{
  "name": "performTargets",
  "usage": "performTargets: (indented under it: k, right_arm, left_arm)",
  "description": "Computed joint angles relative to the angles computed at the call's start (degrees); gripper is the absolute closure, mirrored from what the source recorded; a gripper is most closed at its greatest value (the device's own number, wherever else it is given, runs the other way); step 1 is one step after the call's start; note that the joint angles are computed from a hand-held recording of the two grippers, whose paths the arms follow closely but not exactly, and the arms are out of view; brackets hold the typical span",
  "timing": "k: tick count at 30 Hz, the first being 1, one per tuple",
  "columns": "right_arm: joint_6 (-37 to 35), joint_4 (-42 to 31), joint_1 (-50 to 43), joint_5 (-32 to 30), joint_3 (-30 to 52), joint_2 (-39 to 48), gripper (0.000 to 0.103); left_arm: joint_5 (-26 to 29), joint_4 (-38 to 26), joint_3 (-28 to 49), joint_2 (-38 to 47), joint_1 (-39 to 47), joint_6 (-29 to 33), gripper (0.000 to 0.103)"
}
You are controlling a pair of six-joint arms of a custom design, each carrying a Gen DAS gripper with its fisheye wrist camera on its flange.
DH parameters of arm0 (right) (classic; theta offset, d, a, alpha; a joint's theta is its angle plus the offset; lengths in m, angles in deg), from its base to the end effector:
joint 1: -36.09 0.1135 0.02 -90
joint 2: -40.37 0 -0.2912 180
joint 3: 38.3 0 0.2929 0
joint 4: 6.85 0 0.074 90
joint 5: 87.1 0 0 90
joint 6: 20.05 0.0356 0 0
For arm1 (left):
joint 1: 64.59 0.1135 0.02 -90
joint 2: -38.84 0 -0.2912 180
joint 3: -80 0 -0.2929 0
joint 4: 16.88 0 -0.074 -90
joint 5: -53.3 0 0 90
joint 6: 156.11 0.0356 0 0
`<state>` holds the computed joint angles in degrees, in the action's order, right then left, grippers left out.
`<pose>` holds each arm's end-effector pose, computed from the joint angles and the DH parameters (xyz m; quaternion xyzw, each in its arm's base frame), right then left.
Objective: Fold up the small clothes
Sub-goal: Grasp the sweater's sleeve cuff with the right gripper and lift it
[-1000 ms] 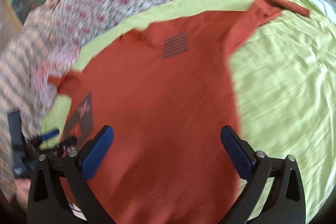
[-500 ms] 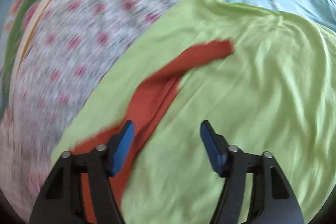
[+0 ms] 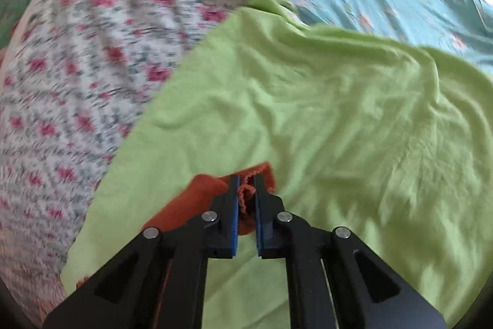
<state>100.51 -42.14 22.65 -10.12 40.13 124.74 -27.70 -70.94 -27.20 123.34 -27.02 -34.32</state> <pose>0.3564 -0.0769 0.3014 0.2956 0.8566 0.1632 0.3903 0.2600 0.1930 0.2444 -0.0327 0.9743 0.0560 0.2158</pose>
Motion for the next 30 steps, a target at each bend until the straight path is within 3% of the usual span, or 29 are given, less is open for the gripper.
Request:
performTargets:
  k: [5, 10, 17, 21, 25, 26, 28, 30]
  right_arm:
    - [2.81, -4.83, 14.72, -5.00, 2.20, -7.13, 0.094]
    - [10.92, -0.45, 34.84, -6.94, 6.62, -3.63, 0.094]
    - [20.39, 7.41, 55.96, -10.28, 26.05, 22.26, 0.094]
    - [23.15, 5.33, 60.27, -11.65, 40.38, 37.33, 0.094]
    - [22.24, -1.47, 62.57, -11.21, 54.41, 48.89, 0.094]
    - [21.68, -3.82, 63.02, -10.04, 57.40, 50.93, 0.090]
    - [20.77, -4.67, 62.80, -8.86, 55.95, 50.34, 0.089]
    - [20.44, -3.59, 62.41, -8.47, 52.26, 48.02, 0.080]
  left_arm:
    - [4.51, -1.80, 0.76, -1.50, 3.87, 1.30, 0.007]
    - [8.78, -3.52, 1.82, -2.80, 9.74, 4.15, 0.007]
    - [13.71, -6.62, 7.01, 1.18, 19.10, 7.40, 0.007]
    - [15.16, -7.77, 9.75, 4.17, 22.08, 8.62, 0.007]
    - [16.65, -9.00, 12.63, 7.38, 22.90, 8.17, 0.007]
    - [17.70, -10.20, 14.20, 8.84, 23.12, 7.95, 0.007]
    - [19.13, -11.97, 16.81, 11.28, 22.74, 7.15, 0.007]
    - [20.89, -13.79, 19.55, 14.08, 21.86, 5.95, 0.007]
